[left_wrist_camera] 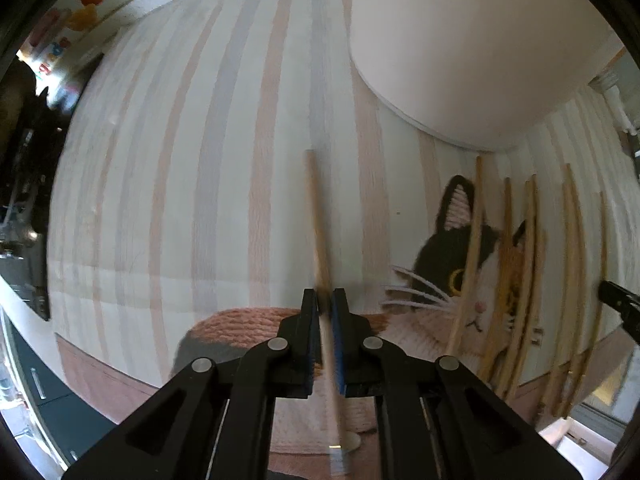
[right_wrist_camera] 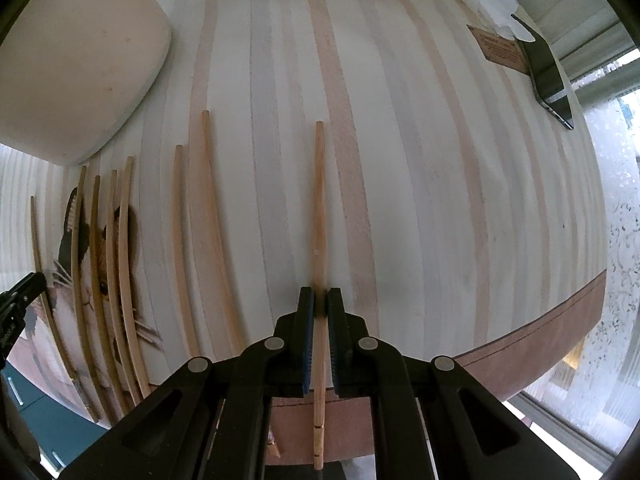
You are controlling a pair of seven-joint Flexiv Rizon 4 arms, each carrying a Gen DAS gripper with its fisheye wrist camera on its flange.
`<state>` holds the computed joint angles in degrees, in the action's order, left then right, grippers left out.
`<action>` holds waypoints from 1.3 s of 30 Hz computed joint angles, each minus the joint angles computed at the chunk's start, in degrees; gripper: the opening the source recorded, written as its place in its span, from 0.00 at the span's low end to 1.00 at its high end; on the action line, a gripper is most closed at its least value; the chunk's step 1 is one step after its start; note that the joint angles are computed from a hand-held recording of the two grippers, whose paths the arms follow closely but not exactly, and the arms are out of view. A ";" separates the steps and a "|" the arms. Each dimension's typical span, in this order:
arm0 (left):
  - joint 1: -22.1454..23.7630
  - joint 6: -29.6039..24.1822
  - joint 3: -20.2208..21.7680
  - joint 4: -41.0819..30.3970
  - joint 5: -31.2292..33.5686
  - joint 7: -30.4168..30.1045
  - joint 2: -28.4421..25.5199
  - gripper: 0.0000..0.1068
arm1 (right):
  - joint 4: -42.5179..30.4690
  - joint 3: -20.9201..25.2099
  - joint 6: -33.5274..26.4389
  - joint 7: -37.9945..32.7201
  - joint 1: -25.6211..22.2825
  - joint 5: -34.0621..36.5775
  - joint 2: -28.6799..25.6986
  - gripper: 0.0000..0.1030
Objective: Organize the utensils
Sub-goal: 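Lift and carry the chopstick with the left tool while the right tool carries its own to the holder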
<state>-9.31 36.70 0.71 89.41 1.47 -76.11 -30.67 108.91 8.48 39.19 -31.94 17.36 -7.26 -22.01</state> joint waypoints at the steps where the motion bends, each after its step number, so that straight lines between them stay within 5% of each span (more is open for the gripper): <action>1: -0.13 0.64 0.15 0.26 0.28 -0.28 0.23 0.04 | 0.60 -0.04 0.74 0.74 0.23 -0.18 0.14 0.07; 15: 1.24 11.27 0.55 2.62 0.49 -0.52 5.18 0.04 | 8.17 -0.96 6.32 11.74 1.59 -9.74 8.95 0.07; 25: 2.76 16.23 0.09 2.30 -2.85 -1.71 8.02 0.04 | 4.94 -0.94 5.84 14.76 1.19 -17.29 12.44 0.07; 39: 7.52 19.21 -4.31 -2.32 -20.65 2.52 13.54 0.04 | -3.51 -2.73 14.91 17.44 -0.17 -27.24 13.29 0.07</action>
